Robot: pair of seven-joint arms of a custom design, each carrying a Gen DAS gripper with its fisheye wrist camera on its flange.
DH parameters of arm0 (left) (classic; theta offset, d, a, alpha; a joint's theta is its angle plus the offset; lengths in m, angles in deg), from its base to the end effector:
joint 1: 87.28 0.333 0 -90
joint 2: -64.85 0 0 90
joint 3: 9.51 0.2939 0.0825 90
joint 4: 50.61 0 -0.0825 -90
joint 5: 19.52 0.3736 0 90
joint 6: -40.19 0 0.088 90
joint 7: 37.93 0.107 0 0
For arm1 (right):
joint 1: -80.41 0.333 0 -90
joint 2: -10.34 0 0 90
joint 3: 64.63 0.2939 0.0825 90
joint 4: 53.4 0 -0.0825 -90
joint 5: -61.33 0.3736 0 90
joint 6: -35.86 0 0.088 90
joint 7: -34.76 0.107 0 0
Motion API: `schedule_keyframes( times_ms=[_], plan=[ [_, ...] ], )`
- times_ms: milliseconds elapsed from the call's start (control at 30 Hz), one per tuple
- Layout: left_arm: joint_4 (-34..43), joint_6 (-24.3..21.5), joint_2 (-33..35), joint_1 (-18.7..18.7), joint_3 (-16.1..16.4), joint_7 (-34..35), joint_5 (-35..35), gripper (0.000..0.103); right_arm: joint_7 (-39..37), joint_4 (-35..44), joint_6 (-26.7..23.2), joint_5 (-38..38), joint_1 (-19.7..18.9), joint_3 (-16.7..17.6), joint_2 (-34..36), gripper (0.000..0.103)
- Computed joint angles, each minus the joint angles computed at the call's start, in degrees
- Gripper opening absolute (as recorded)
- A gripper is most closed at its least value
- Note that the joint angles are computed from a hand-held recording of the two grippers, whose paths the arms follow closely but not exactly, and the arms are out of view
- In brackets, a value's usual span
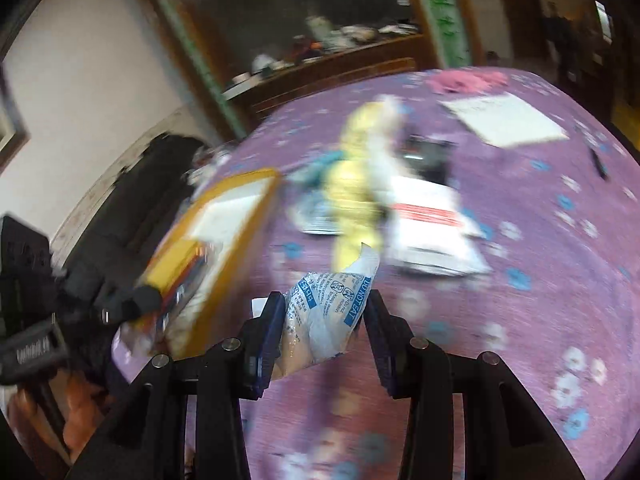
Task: Organize soft objects
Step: 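Place both held items into the tray while both tools open and withdraw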
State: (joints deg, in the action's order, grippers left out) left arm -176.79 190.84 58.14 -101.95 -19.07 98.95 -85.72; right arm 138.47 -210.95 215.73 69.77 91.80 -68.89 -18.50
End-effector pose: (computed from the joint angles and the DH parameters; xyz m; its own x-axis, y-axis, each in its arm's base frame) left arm 0.4982 -0.2020 0.4635 -0.4731 -0.7385 0.4804 -0.7723 0.0852 -0.6295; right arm 0.4104 0.0375 0.4606 -0.1125 -0.9384 -0.3266 -0.6302 0.3215 -0.7067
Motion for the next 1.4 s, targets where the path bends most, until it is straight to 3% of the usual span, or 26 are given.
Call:
schedule_keyframes(
  times_ms=[67, 233, 333, 400, 500, 600, 900, 1133, 1233, 1333, 1400],
  plan=[
    [0.1, 1.5, 0.3, 0.9, 0.8, -0.2, -0.8, 0.041, -2.1, 2.3, 0.4, -0.6, 2.6, -0.9, 2.2, 0.040],
    [0.8, 4.1, 2.4, 3.2, 1.5, -2.2, -0.6, 0.041, -12.2, 9.9, -1.1, 0.5, 12.7, -7.0, 9.1, 0.040],
    [1.0, 4.6, 3.5, 4.4, 1.5, -3.3, 0.2, 0.041, -15.6, 15.0, -4.6, 0.1, 11.5, -4.5, 13.8, 0.040],
    [1.8, 4.9, 4.8, 5.0, 1.2, -4.4, 1.4, 0.041, -21.7, 18.2, -6.5, 3.8, 14.6, -6.4, 16.5, 0.040],
    [3.1, 5.3, 6.4, 5.8, 0.8, -6.0, 3.7, 0.041, -24.6, 23.0, -9.0, 5.3, 13.3, -4.8, 20.7, 0.040],
    [4.4, 5.3, 8.1, 6.8, 0.3, -6.6, 5.7, 0.041, -22.5, 28.0, -12.1, 2.8, 10.1, -2.2, 25.3, 0.040],
    [5.9, 9.0, 11.9, 8.2, -1.5, -15.5, 18.8, 0.041, -9.3, 36.9, -16.3, -11.8, 4.4, 4.0, 33.0, 0.042],
    [3.5, 10.7, 10.9, 8.5, -2.2, -20.1, 25.8, 0.047, -5.3, 36.4, -14.3, -14.2, 2.7, 5.7, 33.6, 0.059],
    [1.4, 13.5, 9.1, 8.2, -2.7, -18.3, 22.7, 0.064, -9.9, 31.6, -8.7, -6.3, 1.4, 7.0, 30.6, 0.072],
    [-1.1, 17.7, 7.2, 6.8, -2.7, -20.5, 24.9, 0.066, -15.8, 26.7, -4.1, 3.9, 2.0, 7.1, 27.1, 0.077],
    [-2.5, 20.1, 6.1, 5.8, -2.6, -23.2, 27.6, 0.066, -24.6, 23.7, -2.2, 15.4, 5.0, 5.3, 24.3, 0.079]
  ],
)
